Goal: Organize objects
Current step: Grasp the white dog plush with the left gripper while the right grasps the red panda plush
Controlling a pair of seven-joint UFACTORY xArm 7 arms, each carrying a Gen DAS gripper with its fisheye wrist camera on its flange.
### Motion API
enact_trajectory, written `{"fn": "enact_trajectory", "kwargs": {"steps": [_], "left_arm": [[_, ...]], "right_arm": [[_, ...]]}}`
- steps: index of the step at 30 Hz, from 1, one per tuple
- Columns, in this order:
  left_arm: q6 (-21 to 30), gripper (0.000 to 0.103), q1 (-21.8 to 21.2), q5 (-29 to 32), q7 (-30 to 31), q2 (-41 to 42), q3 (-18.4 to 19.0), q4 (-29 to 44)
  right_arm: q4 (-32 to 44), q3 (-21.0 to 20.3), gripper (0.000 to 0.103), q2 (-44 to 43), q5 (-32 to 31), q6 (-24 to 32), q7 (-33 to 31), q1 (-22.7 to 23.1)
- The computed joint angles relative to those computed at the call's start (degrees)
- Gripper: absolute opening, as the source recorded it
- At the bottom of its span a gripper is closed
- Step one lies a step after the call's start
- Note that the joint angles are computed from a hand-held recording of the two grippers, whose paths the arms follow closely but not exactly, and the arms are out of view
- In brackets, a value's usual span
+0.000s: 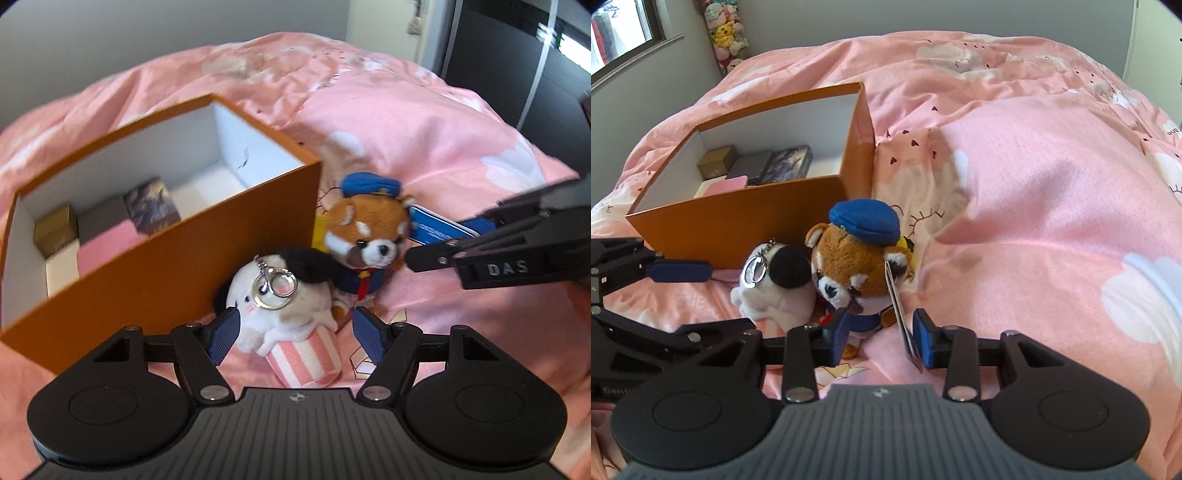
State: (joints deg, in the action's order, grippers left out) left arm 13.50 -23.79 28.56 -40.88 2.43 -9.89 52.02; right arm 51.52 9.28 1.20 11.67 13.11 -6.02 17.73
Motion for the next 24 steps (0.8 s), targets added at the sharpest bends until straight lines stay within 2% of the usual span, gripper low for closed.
{"fn": "enact_trajectory", "kwargs": {"steps": [3,5,7,9,12,14,18,20,22,24], "left_arm": [[-1.57,0.081,0.9,-5.86,0.89,-0.83,0.03,-1.88],[-2.24,0.079,1.51,-13.78,5.63,-0.79,-0.53,-2.56],[-2.11,0.079,1.88,-20.78,9.94,0.0,-1.04,-2.32],[-1.67,0.078,1.96,-24.53,11.56,1.32,-1.22,-1.34],[-0.5,0.075,2.06,-28.62,12.21,2.95,-1.26,0.23],[0.66,0.074,1.79,-29.15,11.3,3.57,-0.86,1.15],[1.39,0.073,0.98,-26.29,7.89,2.98,0.12,0.97],[1.12,0.073,1.01,-25.81,7.41,2.49,0.06,0.63],[0.75,0.073,1.37,-27.27,8.66,2.48,-0.39,0.7],[0.44,0.073,1.64,-28.89,10.01,2.55,-0.78,0.72]], "right_arm": [[0.15,-0.75,0.04,-0.28,-6.29,1.34,6.11,-0.17],[-0.7,-1.06,0.04,-1.44,-11.92,0.69,11.43,-0.42],[-1.26,-0.94,0.04,-2.54,-12.48,0.0,11.43,-0.53],[-1.54,-0.84,0.04,-3.32,-9.96,-0.49,9.05,-0.22],[-1.0,-0.48,0.038,-3.1,-11.03,-0.73,9.31,-0.15],[-0.42,-0.37,0.034,-2.51,-11.23,-0.23,9.46,-0.06],[-0.47,-0.17,0.033,-2.97,-8.2,-0.29,6.56,0.63],[-0.35,-0.11,0.033,-3.28,-3.98,-0.25,2.22,1.57],[0.9,-0.21,0.033,-2.71,1.29,2.03,-3.14,2.43],[2.38,-0.05,0.033,-1.52,3.06,4.75,-4.62,2.45]]}}
